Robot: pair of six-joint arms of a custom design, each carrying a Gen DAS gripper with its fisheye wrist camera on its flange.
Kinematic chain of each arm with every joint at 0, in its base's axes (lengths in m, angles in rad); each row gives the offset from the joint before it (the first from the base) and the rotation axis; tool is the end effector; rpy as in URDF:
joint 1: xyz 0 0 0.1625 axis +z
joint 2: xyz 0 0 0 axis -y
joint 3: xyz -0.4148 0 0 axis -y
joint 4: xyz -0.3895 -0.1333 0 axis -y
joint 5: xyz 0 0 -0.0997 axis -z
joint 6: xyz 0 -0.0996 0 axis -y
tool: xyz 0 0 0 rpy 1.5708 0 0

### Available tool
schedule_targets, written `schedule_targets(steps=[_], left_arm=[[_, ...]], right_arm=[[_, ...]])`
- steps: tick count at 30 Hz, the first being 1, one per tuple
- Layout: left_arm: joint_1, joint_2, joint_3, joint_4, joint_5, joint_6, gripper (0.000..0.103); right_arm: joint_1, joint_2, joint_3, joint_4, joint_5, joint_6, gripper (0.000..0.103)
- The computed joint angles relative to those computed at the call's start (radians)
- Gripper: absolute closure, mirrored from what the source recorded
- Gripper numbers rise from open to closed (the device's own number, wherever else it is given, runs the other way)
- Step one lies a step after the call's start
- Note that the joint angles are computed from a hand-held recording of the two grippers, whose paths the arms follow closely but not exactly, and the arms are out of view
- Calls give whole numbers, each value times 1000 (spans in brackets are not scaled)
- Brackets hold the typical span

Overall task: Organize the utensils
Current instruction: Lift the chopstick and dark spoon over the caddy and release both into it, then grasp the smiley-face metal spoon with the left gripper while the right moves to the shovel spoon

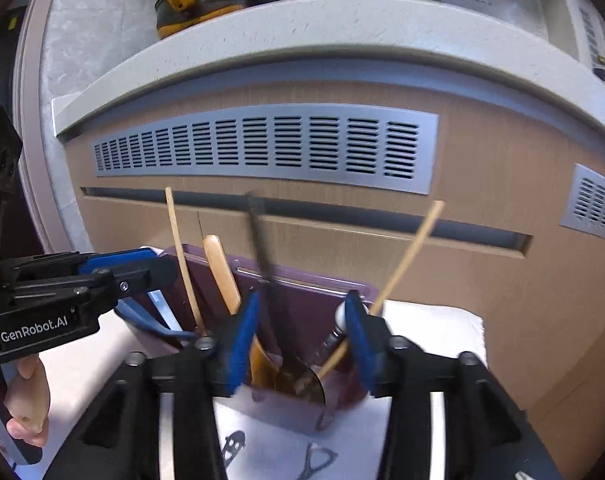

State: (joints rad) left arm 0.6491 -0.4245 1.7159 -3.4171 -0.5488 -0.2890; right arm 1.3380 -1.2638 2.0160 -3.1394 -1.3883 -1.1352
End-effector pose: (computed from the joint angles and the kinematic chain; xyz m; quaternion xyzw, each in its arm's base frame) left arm -0.3441 -0.5351 -0.0327 0.1337 0.8389 -0.4641 0.2508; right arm 0.0205 -0.5695 0.2974 0.4311 -0.8068 0.3592 0.1850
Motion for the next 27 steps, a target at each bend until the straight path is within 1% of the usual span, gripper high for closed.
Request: schedule_targets(steps=[1, 2, 3, 5, 6, 7, 8, 9, 11, 14, 15, 18, 19, 21, 23, 24, 26, 27], left_arm=[[-12, -5, 10, 23, 20, -24, 72], [-18, -9, 14, 39, 30, -38, 69], [-28, -15, 23, 64, 44, -61, 69], [-50, -34, 50, 128, 61, -123, 67], [-62, -42, 62, 168, 68, -163, 66], [-71, -49, 68, 207, 74, -197, 60], [-82, -56, 80, 243, 79, -233, 55], [-93, -61, 90, 270, 83, -262, 54], [-107, -66, 99, 316, 85, -304, 51], [-135, -73, 125, 388, 87, -382, 43], [-145, -75, 135, 419, 89, -417, 40], [-160, -75, 150, 481, 77, -480, 37], [-166, -78, 160, 512, 72, -521, 36], [-173, -85, 177, 547, 62, -577, 35], [-180, -93, 194, 586, 58, -640, 31], [-183, -99, 205, 608, 54, -673, 30], [-186, -108, 219, 635, 47, -708, 30], [-187, -115, 227, 650, 44, -728, 30]], right_arm=[[-2, -12, 11, -6, -1, 1, 50], [-5, -26, 24, -14, -1, 2, 43], [-13, -44, 41, -25, 2, 4, 39], [-22, -75, 74, -48, -3, 4, 24], [-28, -94, 96, -71, -13, 2, 18], [-36, -106, 115, -98, -19, -1, 9], [-44, -114, 132, -126, -25, -3, 2], [-55, -124, 157, -172, -37, -7, 1], [-66, -132, 183, -212, -68, -20, 1], [-92, -151, 194, -160, -115, -38, 1], [-96, -149, 199, -153, -142, -41, 1], [-97, -125, 214, -164, -217, -73, 1], [-93, -117, 218, -155, -245, -83, 1], [-81, -97, 217, -131, -296, -82, 5], [-75, -85, 216, -115, -319, -68, 15], [-66, -70, 212, -115, -344, -55, 16], [-57, -53, 210, -120, -370, -30, 29], [-53, -46, 203, -109, -383, -13, 31]])
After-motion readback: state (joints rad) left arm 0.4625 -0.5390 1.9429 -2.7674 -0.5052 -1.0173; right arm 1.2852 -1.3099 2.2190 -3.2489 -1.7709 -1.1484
